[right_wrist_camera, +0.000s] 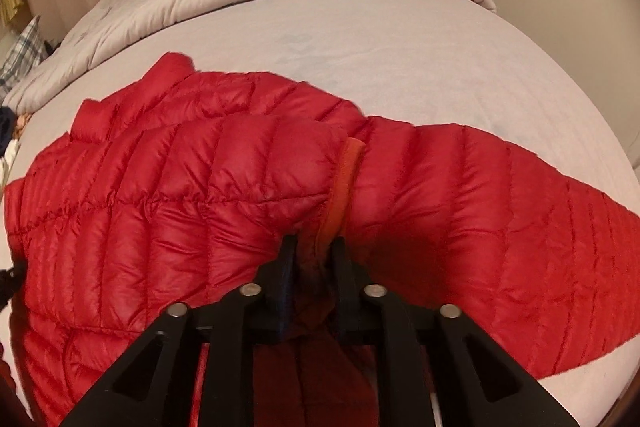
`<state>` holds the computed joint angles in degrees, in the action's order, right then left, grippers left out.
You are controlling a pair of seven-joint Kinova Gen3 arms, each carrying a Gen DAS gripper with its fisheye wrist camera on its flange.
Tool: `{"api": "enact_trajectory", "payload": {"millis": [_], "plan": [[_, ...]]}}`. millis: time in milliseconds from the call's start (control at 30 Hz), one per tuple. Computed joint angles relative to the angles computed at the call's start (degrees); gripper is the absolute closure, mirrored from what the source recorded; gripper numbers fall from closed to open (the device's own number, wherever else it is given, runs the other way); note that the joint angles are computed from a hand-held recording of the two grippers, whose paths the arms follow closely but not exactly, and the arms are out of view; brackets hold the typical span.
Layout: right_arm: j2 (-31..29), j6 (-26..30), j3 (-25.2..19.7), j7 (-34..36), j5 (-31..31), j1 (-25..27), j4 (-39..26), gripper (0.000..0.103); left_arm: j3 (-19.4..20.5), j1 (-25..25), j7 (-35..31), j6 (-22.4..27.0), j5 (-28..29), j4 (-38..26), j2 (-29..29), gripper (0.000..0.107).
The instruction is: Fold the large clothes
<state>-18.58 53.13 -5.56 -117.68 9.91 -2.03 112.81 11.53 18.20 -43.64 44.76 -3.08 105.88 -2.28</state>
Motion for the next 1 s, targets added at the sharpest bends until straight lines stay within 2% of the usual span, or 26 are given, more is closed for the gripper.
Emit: {"api": "enact_trajectory", "payload": {"millis": [67,167,233,300,400,533,600,733,867,933,1000], "plan": [[-1.54,0.25,0.83,-0.05,-0.37,0.47,0.45,0.063,-0.07,0.03,-0.07,1.84,0.69,-0.35,-1.04,0.087],[-5.10,1.05,5.52,3.50,-4.47,0.38,0.78,0.060,-0.58,-0.45,-1.20,4.73,3.61,-1.11,-3.21,0.076],[-7.28,1.68,6.97,4.93,-6.03,1.31,0.84,0.058,0.51,-0.79,0.37,6.28,2.67,-1.70,-5.54,0.051],[-10.16,2.54,5.71,4.15,-4.54,4.30,0.78,0.049,2.68,-1.23,3.70,6.37,-0.44,-1.52,-8.30,0.040],[-14.83,3.35,5.04,3.61,-1.62,8.08,0.72,0.037,3.89,-1.53,3.91,6.46,-1.02,-1.56,-10.89,0.034],[-19.22,5.42,10.47,5.25,-1.90,10.39,-0.44,0.035,4.42,-2.24,3.85,7.95,0.51,-1.12,-13.49,0.032],[-20.30,5.50,13.65,5.51,-2.05,12.01,-0.25,0.028,4.37,-2.45,3.72,8.22,1.96,-0.35,-14.64,0.031],[-20.63,5.81,19.90,4.56,-1.42,17.04,1.34,0.028,1.67,-1.59,0.12,7.84,8.46,1.36,-15.80,0.024],[-20.49,4.43,27.16,4.81,-1.13,20.30,3.74,0.028,4.17,-1.85,-0.36,9.46,8.81,0.65,-15.96,0.021],[-19.98,3.75,29.96,4.69,-1.43,21.89,4.72,0.028,5.70,-2.03,0.25,9.39,8.22,0.46,-16.22,0.015],[-19.22,2.92,33.26,4.74,-1.92,23.01,5.63,0.028,7.31,-1.93,1.51,8.80,7.98,0.25,-16.16,0.013]]}}
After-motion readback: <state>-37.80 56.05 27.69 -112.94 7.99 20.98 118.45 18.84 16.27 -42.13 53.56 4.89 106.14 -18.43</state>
